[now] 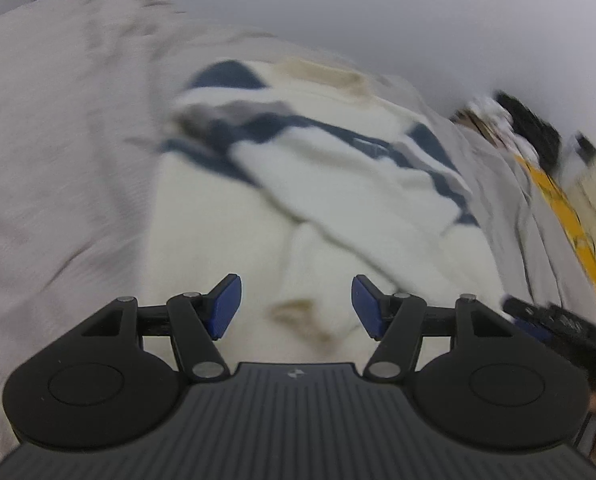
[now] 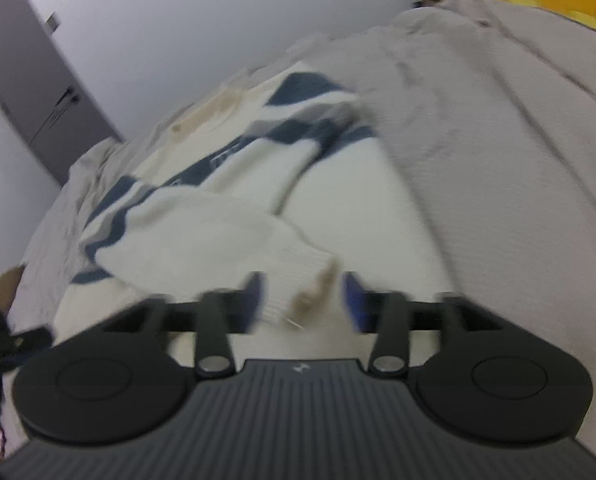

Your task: Fold large clothes

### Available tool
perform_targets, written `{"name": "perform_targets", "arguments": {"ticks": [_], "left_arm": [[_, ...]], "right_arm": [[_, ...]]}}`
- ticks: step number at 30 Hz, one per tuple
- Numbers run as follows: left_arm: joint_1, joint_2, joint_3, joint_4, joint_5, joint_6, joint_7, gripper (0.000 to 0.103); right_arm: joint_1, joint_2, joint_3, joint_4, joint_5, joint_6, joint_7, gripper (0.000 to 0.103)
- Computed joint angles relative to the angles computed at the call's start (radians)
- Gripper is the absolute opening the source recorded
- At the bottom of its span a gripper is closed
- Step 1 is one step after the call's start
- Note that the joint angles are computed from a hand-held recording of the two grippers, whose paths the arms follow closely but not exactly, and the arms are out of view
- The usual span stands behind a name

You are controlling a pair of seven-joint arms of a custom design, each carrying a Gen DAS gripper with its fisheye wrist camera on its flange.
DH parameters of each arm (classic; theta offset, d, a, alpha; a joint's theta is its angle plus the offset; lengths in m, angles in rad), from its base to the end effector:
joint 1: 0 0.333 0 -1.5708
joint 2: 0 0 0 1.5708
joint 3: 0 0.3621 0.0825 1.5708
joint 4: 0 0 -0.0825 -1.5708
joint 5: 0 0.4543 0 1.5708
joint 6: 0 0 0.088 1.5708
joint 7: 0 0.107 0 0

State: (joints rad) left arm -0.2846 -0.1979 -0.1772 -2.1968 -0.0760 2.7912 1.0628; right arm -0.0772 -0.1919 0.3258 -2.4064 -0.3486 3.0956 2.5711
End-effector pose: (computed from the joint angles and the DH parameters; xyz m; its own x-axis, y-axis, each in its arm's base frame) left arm 0.5322 -0.2681 0.5763 -0.0445 -0.9259 0.3751 -0.7702 -0.2073 -0.6031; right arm 0.5363 0.1719 0.4858 -0.1897 -0.8931 -0.4080 -0.6247 0.4303 -0.6516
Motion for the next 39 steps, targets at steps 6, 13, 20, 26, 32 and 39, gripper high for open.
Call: {"name": "perform_targets", "arguments": {"ticks": [6, 13, 20, 26, 32, 39], "left_arm": [[-0.010, -0.136, 0.072, -0.142, -0.145, -0.012, -0.115, 0.068], [-0.066, -0.104, 0.134, -0.158, -0.338, 0.000, -0.072, 0.068], [-0.195, -0.094, 0.216, -0.151, -0.655, 0.070, 0.250, 0.068], [-0.190, -0.103, 0.188, -0.128, -0.758, 0.049, 0.418, 0.069], [-0.050, -0.081, 0.091, -0.121, -0.540, -0.106, 0.146, 0.069], [-0.033, -0.059, 0.049, -0.104, -0.429, -0.152, 0.090, 0.069]], "right_arm": [[-0.025, -0.101, 0.010, -0.083, 0.086, -0.066, 0.096, 0.077], [0.150, -0.069, -0.150, -0.115, 0.344, -0.098, 0.049, 0.079], [0.369, -0.038, -0.307, -0.138, 0.683, 0.042, -0.174, 0.080], [0.594, -0.053, -0.486, -0.145, 0.863, 0.130, -0.375, 0.081], [0.738, -0.057, -0.611, -0.146, 0.953, 0.186, -0.456, 0.080], [0.775, -0.077, -0.646, -0.185, 0.879, 0.271, -0.376, 0.080]]}}
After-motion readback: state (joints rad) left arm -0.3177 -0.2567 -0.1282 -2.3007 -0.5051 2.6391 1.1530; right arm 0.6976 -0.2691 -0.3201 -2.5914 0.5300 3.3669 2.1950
